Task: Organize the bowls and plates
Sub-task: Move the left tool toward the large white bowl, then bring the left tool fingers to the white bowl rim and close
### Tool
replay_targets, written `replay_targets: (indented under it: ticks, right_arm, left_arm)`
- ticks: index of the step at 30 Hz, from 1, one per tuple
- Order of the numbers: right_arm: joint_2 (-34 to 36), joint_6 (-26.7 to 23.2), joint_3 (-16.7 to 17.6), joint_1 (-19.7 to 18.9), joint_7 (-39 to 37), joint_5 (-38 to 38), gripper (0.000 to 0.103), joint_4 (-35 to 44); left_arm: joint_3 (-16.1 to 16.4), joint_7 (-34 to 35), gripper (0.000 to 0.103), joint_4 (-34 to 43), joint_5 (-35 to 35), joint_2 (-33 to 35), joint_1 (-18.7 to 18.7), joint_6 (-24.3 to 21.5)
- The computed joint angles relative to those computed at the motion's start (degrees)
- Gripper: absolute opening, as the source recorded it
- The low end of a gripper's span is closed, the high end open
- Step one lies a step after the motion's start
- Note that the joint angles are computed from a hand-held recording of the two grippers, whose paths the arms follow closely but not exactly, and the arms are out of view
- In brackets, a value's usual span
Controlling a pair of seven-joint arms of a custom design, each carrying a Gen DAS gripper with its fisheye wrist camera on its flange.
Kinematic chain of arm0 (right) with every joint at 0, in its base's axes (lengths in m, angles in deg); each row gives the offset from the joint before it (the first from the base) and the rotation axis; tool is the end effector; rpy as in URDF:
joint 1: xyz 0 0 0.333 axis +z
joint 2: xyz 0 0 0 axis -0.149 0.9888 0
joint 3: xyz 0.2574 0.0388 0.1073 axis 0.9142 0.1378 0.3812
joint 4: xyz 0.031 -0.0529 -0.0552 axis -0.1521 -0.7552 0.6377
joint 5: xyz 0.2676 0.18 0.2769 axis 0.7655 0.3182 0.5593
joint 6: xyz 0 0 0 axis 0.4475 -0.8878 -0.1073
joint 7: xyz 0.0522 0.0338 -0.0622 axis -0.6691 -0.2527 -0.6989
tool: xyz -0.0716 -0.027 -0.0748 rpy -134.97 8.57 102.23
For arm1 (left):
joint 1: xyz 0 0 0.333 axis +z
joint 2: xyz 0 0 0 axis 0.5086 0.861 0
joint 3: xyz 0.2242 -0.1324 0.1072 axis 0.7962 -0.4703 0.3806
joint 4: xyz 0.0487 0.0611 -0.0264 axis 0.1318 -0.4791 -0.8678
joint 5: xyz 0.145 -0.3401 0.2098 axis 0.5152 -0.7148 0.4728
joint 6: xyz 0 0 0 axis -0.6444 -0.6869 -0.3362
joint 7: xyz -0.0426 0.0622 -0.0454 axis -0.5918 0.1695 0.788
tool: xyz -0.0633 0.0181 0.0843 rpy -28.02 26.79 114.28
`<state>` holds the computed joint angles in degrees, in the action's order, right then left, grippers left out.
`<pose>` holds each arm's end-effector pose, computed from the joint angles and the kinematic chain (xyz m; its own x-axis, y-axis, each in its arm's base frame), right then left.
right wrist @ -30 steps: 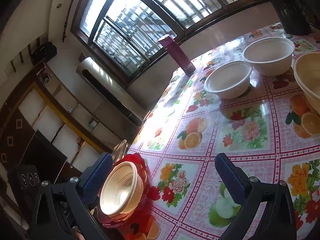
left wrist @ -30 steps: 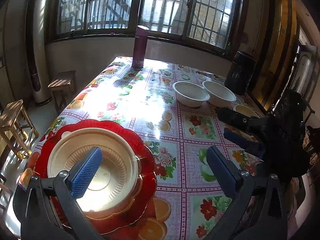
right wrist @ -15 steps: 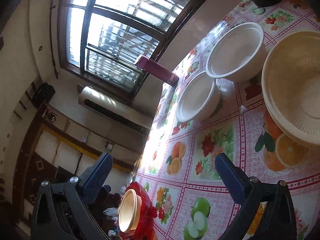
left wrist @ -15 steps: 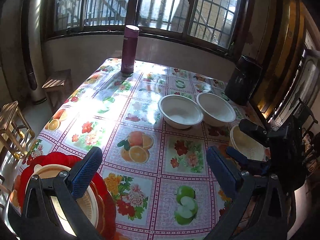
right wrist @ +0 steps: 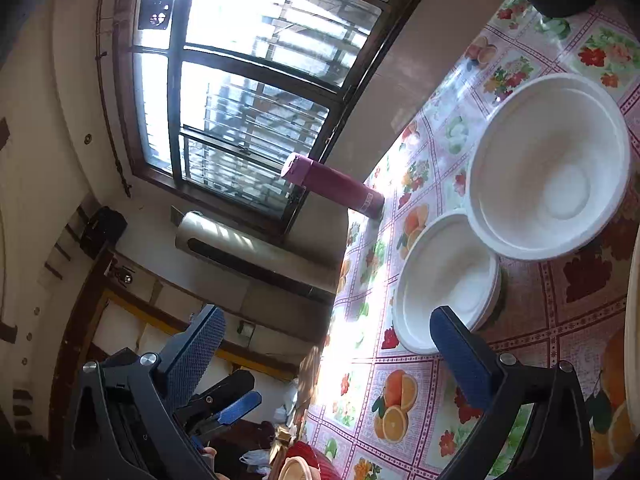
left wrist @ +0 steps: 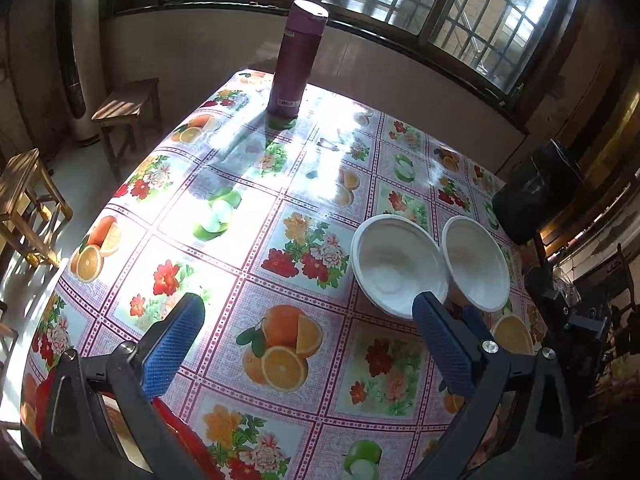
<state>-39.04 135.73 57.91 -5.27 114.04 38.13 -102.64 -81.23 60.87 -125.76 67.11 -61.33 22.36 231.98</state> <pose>0.7225 0.1845 0.3943 0.1700 -0.3789 -0.9097 -0.7861 0.5045 -0.3570 0.6282 -0.2214 0.5036 0.1568 -0.9545 0.2538 -0.8052 -0.2723 -0.5268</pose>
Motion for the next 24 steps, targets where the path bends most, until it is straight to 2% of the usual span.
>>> replay_targets:
  ticks: [3,5,8,13,18,22,24]
  right_arm:
    - [2.38,-2.11,0.44,-1.04,2.39,0.33,0.102,2.14]
    - [1.96,-0.51,0.63,-1.11,0.62,1.34,0.102,1.77]
    - [2.05,0.56,0.29,-0.69,1.56,-0.60,0.102,2.05]
    - [3.15,0.65,0.05,-0.43,5.85,-4.35,0.102,3.23]
    - [3.54,0.27,0.63,-1.20,7.06,-5.61,0.102,3.39]
    - [4.05,0.31,0.60,-1.24,8.44,-6.81,0.102,3.79]
    - [4.39,0.34,0.51,-1.13,9.41,-8.05,0.102,4.13]
  left_arm:
    - [-0.21,1.46,0.103,5.98,-2.43,4.95,0.42,-3.35]
    - [-0.96,4.20,0.103,10.45,-4.89,8.64,1.11,-5.64]
    - [-1.11,4.23,0.103,15.21,-4.31,12.47,0.92,-7.49]
    - [0.95,0.66,0.103,19.46,6.37,15.55,-2.54,-9.85]
    - [0.72,0.41,0.103,22.30,8.30,18.14,-3.15,-12.08]
    - [1.45,-1.94,0.103,24.07,10.67,19.71,-4.23,-12.71]
    - [2.48,-3.70,0.103,25.93,13.68,20.96,-5.64,-14.89]
